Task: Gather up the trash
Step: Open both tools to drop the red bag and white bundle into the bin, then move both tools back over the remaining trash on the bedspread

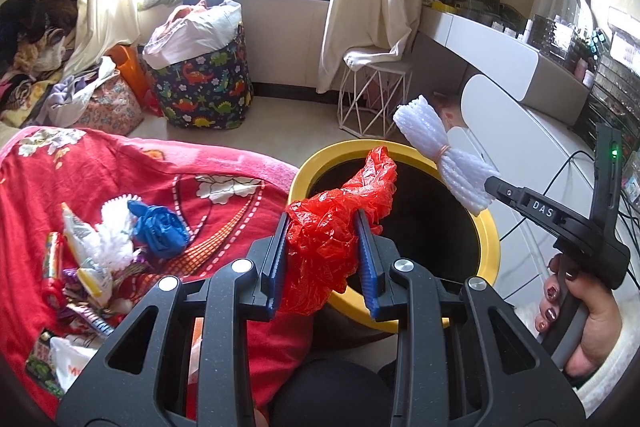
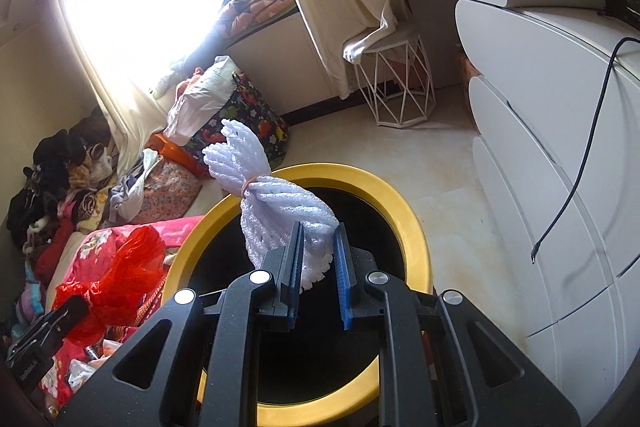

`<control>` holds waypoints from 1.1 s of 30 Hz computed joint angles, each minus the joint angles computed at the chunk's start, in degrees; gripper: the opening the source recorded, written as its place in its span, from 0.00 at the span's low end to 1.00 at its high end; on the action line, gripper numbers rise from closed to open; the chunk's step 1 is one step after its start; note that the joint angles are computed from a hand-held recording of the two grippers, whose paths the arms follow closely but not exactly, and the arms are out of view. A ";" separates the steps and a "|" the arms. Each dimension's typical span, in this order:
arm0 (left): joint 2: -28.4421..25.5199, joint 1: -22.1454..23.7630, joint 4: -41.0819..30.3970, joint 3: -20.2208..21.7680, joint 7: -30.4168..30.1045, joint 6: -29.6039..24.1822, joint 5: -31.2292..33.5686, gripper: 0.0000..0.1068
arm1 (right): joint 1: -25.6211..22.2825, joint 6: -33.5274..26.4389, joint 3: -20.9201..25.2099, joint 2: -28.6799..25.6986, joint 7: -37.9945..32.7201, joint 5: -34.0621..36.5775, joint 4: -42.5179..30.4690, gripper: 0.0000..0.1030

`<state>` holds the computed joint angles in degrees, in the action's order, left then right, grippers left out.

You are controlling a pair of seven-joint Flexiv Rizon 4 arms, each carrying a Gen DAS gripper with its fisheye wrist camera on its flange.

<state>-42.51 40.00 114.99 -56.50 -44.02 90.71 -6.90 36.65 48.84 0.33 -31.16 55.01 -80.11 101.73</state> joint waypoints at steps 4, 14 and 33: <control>0.20 -3.49 -1.59 2.81 -0.23 -0.54 -0.61 0.26 | -0.02 -0.30 0.15 -0.04 -0.57 1.01 0.19 0.20; -1.16 -4.30 -2.01 2.54 -0.08 0.86 -2.25 0.86 | 0.32 -1.52 0.17 0.35 0.14 1.38 0.80 0.49; -2.14 5.49 0.57 -1.93 -10.19 7.96 8.28 0.86 | 2.01 -0.26 -0.63 -1.96 -5.17 -1.88 -4.42 0.65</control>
